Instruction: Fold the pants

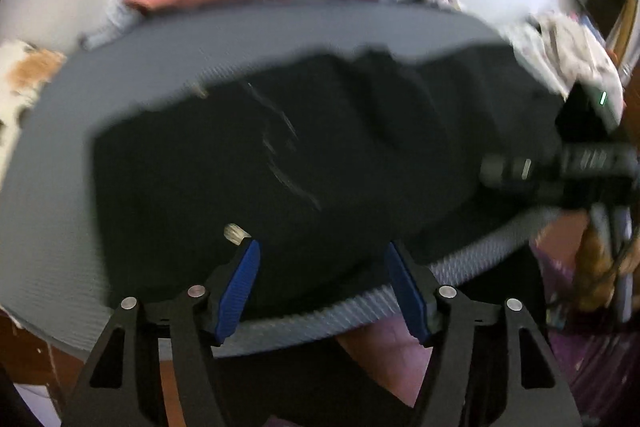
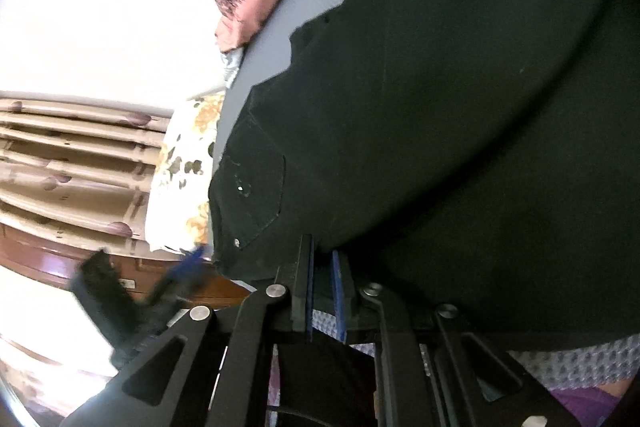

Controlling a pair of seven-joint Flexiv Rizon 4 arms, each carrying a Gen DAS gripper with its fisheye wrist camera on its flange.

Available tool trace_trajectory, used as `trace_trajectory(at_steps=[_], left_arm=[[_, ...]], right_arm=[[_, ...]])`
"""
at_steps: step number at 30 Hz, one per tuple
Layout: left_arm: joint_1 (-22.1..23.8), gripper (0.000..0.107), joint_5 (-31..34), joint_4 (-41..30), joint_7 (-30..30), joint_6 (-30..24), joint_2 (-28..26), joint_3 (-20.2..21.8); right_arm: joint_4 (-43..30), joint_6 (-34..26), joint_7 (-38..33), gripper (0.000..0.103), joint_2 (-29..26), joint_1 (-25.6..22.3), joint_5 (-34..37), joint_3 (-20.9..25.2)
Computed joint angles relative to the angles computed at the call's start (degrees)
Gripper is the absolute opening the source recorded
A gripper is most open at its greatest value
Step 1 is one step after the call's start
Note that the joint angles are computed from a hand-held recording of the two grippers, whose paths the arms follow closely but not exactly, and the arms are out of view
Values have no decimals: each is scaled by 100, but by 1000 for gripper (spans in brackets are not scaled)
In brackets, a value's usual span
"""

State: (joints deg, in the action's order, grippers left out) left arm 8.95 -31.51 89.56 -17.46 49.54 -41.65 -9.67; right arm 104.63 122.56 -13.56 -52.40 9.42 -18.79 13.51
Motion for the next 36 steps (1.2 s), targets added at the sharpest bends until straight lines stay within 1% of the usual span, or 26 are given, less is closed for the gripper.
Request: trace_trajectory(at_steps=[2, 3, 4, 5, 6, 8, 9, 11, 12, 16, 19, 20, 21, 22, 24, 26, 28, 29, 30, 33, 35, 36], left_arm=[[15, 64, -39, 99, 92, 158, -21, -38], [44, 64, -80, 121, 155, 201, -21, -75], [38, 64, -64, 108, 149, 189, -25, -59], [30, 64, -54, 103, 145, 202, -30, -48], [25, 64, -49, 103, 138, 214, -32, -42], [3, 64, -50, 202, 151, 331, 15, -45], [-29, 64, -68, 324, 150, 456, 58, -63], [-25, 64, -57, 334, 137, 473, 59, -61], [-52, 64, -43, 282, 84, 460, 18, -56], [-68, 64, -42, 236, -88, 395, 5, -48], [-95, 65, -3, 238, -145, 436, 12, -37], [-102, 65, 7, 250, -153, 463, 15, -39], [-111, 65, 28, 259, -149, 490, 21, -39], [-111, 65, 51, 250, -134, 497, 15, -42], [-102, 65, 96, 209, -111, 462, 1, -39], [-99, 65, 130, 163, -117, 399, -12, -30], [-88, 65, 159, 91, -121, 300, -36, -21], [-70, 65, 150, 56, -129, 227, -48, -26], [-49, 65, 131, 34, -125, 164, -55, -37], [0, 65, 66, 19, -54, 85, -66, -70], [31, 65, 9, 60, 47, 114, -59, -97], [31, 65, -3, 84, 102, 193, -60, -94]], right_arm=[[125, 190, -114, 26, 90, 133, 298, -218], [263, 456, -223, 29, 150, 243, 639, -411], [357, 604, -291, 35, 182, 291, 861, -519], [437, 745, -345, 35, 195, 313, 1071, -607], [541, 1039, -357, 35, 165, 244, 1337, -670], [642, 1590, -294, 35, 33, 35, 1567, -646], [683, 1907, -245, 35, -51, -123, 1590, -637], [784, 2188, -202, 35, -72, -385, 1534, -747], [802, 2360, -146, 35, -105, -627, 1343, -780], [819, 2474, 119, 35, -119, -1068, 1324, -918], [814, 2430, 387, 35, -154, -1413, 1239, -977], [870, 2227, 381, 29, -65, -1412, 1319, -1081], [953, 1834, 338, 19, 113, -1322, 1462, -1205], [1021, 1640, 329, 6, 208, -1337, 1491, -1227], [1194, 1549, 211, 5, 418, -1255, 1711, -1269], [1532, 1549, -98, 5, 751, -1153, 1828, -1351], [1986, 1694, -418, 5, 1211, -961, 2113, -1368], [2286, 1695, -626, 5, 1532, -796, 2355, -1421], [2429, 1660, -735, 5, 1700, -775, 2434, -1424], [3271, 1547, -986, 5, 2421, -494, 3057, -1342], [3599, 1589, -833, 5, 2470, -482, 3219, -1185], [3869, 1754, -617, 5, 2301, -582, 3259, -922]])
